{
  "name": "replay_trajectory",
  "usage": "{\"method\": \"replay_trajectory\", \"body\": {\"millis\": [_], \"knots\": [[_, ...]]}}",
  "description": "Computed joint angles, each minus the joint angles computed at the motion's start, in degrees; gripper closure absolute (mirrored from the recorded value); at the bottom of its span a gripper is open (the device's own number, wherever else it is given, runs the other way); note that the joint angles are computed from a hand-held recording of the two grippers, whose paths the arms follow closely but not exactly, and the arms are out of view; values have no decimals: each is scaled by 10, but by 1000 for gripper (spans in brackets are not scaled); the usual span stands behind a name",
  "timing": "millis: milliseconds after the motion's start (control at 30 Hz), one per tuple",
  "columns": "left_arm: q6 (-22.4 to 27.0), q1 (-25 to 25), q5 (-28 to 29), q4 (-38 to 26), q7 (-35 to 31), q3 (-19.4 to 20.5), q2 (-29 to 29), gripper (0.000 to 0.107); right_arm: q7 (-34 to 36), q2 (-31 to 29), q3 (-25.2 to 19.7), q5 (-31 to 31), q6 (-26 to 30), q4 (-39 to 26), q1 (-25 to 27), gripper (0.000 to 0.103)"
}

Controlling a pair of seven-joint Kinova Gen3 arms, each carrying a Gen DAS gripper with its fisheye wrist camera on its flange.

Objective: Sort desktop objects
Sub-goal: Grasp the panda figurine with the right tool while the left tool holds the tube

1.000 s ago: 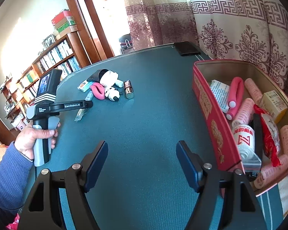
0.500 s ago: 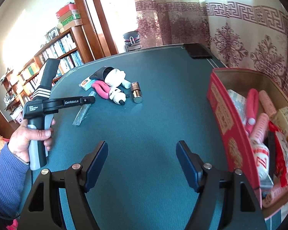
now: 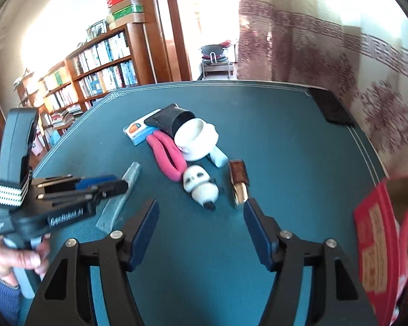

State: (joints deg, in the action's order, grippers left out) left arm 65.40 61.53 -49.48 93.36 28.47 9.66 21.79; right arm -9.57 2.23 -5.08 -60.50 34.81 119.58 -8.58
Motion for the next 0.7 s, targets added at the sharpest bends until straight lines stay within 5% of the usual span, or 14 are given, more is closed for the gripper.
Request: {"method": "replay_trajectory", "body": {"millis": [167,267,567,700], "knots": [[-19,-2,-7,16,16,-1,-7,69,-31,32,-27,44,-50,-28,-31,45],[1,5,-13,12,31,-1,-3,25,-73,52,-42,91,-70,-44,-41,47],[19,-3,-7,-2,-1,5,9,24,-122,67,-75,141,-90,-45,-16,60],[33,-2,0,-25,-45,2,22,56,-135,60,-70,128,-56,-47,3,60]]}}
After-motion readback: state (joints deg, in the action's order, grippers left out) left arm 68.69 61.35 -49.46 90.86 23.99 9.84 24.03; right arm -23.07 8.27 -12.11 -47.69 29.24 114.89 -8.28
